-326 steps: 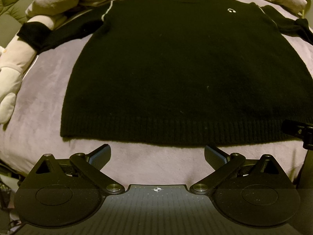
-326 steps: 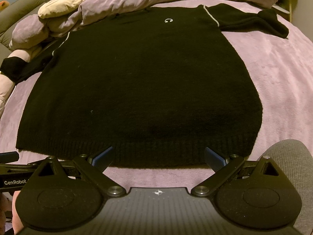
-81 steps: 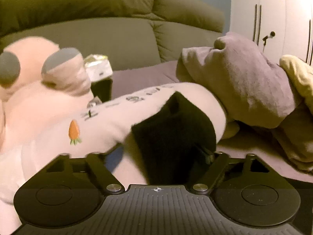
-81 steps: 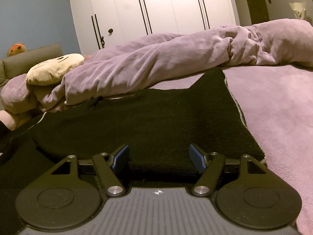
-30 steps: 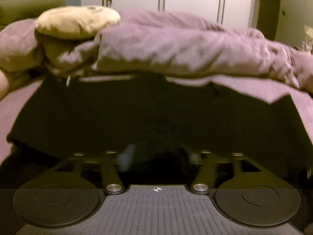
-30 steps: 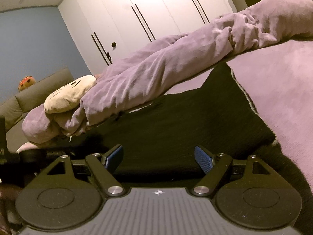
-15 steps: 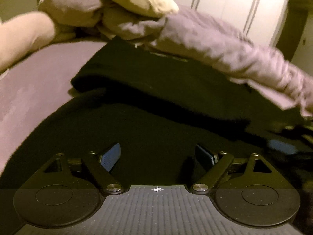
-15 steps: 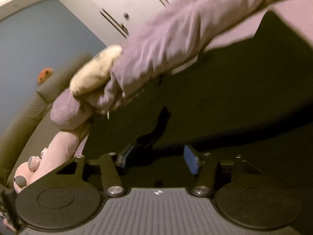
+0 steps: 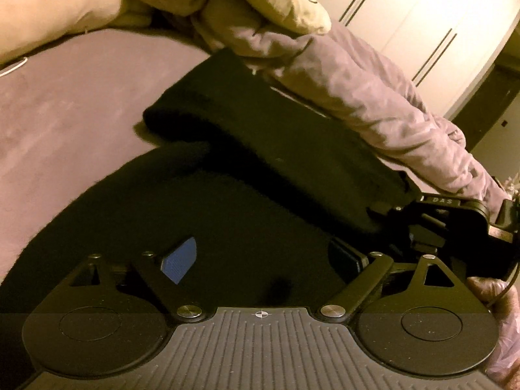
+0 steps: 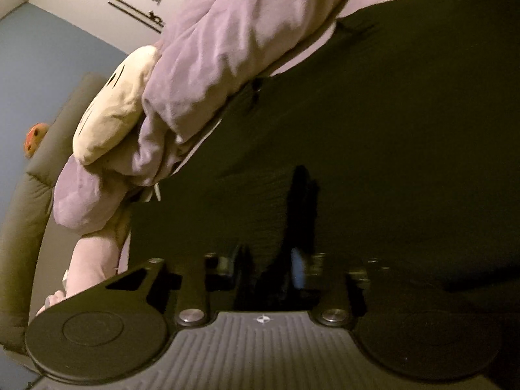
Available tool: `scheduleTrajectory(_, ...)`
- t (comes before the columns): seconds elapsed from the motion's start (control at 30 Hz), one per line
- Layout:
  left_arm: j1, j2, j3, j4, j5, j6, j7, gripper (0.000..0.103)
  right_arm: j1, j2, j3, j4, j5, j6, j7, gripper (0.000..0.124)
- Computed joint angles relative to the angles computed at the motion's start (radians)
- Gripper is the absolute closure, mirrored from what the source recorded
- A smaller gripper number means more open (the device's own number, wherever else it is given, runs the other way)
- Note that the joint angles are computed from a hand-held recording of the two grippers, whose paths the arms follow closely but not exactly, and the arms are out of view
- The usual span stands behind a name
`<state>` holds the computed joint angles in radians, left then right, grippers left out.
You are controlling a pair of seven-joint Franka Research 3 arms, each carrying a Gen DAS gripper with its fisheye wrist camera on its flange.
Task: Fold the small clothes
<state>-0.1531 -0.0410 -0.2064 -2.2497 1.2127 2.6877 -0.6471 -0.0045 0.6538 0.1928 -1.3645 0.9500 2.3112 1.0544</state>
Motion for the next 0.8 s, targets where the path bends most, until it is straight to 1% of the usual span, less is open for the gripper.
scheduleTrajectory(0.07,0.001,-0.011,0.001,-0.006,-0.014,0.002,0.005,0.009,0.015,-0.03,-0.003,-0.03,-0.015,0.051,-0.049,0.111)
scheduleTrajectory(0.1,0.0,-0.016,0.0,-0.008,-0.033,-0.004,0.019,0.009,0.016,-0.061,0.004,-0.063,-0.009,0.094,-0.114,0.111)
scheduleTrajectory(0.17,-0.002,-0.026,-0.006,-0.008,-0.055,-0.031,0.056,0.008,0.008,-0.107,0.018,-0.098,0.019,0.14,-0.225,0.111)
scheduleTrajectory(0.2,-0.005,-0.023,-0.012,0.0,-0.067,-0.059,0.087,0.008,-0.004,-0.136,0.031,-0.121,0.053,0.157,-0.302,0.111)
scheduleTrajectory(0.23,-0.01,-0.017,-0.018,0.013,-0.085,-0.103,0.131,0.008,-0.003,-0.155,0.031,-0.134,0.07,0.172,-0.348,0.111)
scheduleTrajectory(0.3,-0.027,0.01,-0.031,0.053,-0.115,-0.228,0.209,0.008,-0.002,-0.184,0.026,-0.148,0.099,0.181,-0.427,0.112)
scheduleTrajectory(0.33,-0.032,0.023,-0.029,0.07,-0.131,-0.265,0.237,0.008,0.002,-0.192,0.019,-0.152,0.107,0.188,-0.447,0.117)
scheduleTrajectory(0.37,-0.031,0.033,-0.019,0.079,-0.153,-0.265,0.254,0.008,0.004,-0.195,0.01,-0.148,0.107,0.175,-0.453,0.117)
scheduleTrajectory(0.4,-0.025,0.034,-0.006,0.078,-0.166,-0.233,0.253,0.009,-0.001,-0.195,0.006,-0.144,0.121,0.161,-0.464,0.117)
scheduleTrajectory(0.47,-0.007,0.04,0.018,0.074,-0.172,-0.157,0.241,0.009,0.003,-0.195,-0.001,-0.142,0.142,0.175,-0.492,0.117)
scheduleTrajectory(0.5,-0.004,0.051,0.021,0.089,-0.199,-0.175,0.274,0.01,0.003,-0.195,-0.002,-0.143,0.154,0.175,-0.501,0.117)
scheduleTrajectory(0.53,-0.006,0.063,0.02,0.109,-0.24,-0.217,0.323,0.012,-0.004,-0.191,-0.006,-0.138,0.163,0.15,-0.485,0.117)
scheduleTrajectory(0.57,-0.005,0.069,0.023,0.119,-0.267,-0.231,0.359,0.012,-0.006,-0.181,-0.017,-0.125,0.152,0.114,-0.433,0.117)
scheduleTrajectory(0.6,-0.004,0.069,0.027,0.117,-0.277,-0.218,0.37,0.011,-0.005,-0.168,-0.025,-0.112,0.138,0.088,-0.399,0.117)
scheduleTrajectory(0.63,-0.006,0.069,0.027,0.117,-0.288,-0.218,0.381,0.011,-0.001,-0.158,-0.03,-0.106,0.124,0.085,-0.39,0.117)
scheduleTrajectory(0.73,-0.021,0.064,0.018,0.11,-0.286,-0.231,0.39,0.011,0.003,-0.149,-0.035,-0.127,0.119,0.152,-0.412,0.118)
scheduleTrajectory(0.8,-0.028,0.061,0.012,0.106,-0.301,-0.235,0.414,0.009,-0.002,-0.135,-0.038,-0.115,0.118,0.173,-0.382,0.118)
